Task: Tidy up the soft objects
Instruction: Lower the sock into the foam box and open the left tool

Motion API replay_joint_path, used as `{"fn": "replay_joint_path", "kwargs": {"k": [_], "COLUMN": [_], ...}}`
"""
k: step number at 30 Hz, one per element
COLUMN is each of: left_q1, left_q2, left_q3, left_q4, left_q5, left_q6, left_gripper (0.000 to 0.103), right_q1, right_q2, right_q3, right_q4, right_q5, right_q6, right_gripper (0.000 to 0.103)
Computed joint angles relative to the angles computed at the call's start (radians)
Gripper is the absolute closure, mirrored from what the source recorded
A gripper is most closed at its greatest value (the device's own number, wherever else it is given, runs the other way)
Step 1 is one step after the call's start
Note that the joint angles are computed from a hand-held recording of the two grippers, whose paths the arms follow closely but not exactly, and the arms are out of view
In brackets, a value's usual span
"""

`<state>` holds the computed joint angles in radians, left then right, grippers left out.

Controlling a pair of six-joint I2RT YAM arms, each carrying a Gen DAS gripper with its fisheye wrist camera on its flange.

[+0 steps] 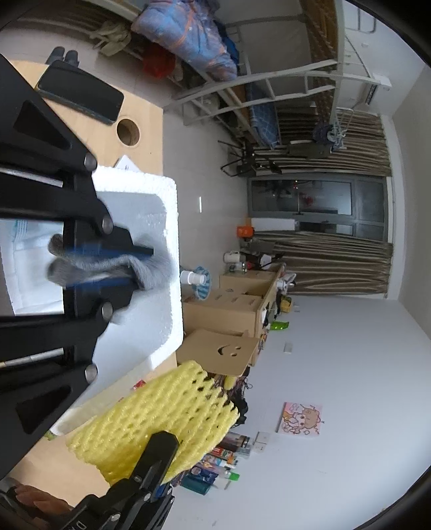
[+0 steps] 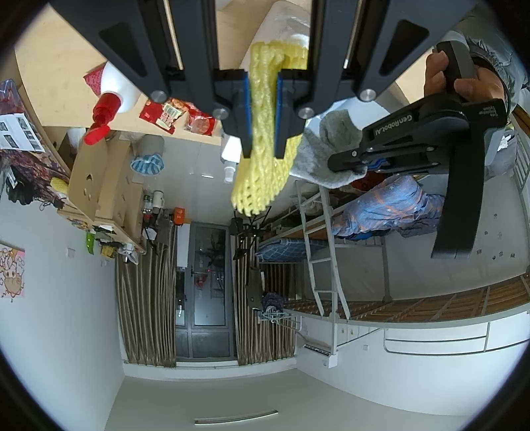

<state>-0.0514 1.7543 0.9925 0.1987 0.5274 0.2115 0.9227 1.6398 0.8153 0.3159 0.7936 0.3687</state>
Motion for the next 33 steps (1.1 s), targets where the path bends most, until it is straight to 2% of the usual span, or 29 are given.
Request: {"fn": "replay_joint_path", "kwargs": {"k": [2,3,6,10,18,25,33], "left_q1": [0.002,0.005,0.016,0.019,0.04,0.086,0.125], "left_q2": [-0.006,-0.013,-0.036,-0.059,-0.112,-0.154,-0.169], "left_q3": [-0.01,-0.023,-0.059,-0.097,-0.167,-0.186,-0.191], "left_q4": [0.005,0.021,0.069,0.113,0.18,0.154,0.142], "left_q5": [0.003,0.008,0.009,-0.008,-0.011,0.01,-0.038], "left_q6": [-0.008,-0.016,-0.035,-0.032,-0.029,-0.032,-0.027], "left_gripper": [0.034,0.028,0.025,0.012,0.006,0.003,0.003], "right_q1": [0.002,0.003,0.008,0.009,0.008,0.0,-0.03], "right_q2": [-0.001,-0.001,0.001,0.009,0.017,0.026,0.081], "right_q3": [0.003,0.003,0.002,0.012,0.025,0.031,0.097], "right_q4": [-0.001,-0.001,-0.004,-0.009,-0.006,0.001,-0.021], "right_q5": [0.007,0.01,0.02,0.018,0.008,-0.013,-0.065], "right_q6": [0.002,0.001,0.004,0.01,-0.006,-0.014,-0.028], "right_gripper": [0.089,0.089,0.089,0.089,0.089,0.089,0.089]}}
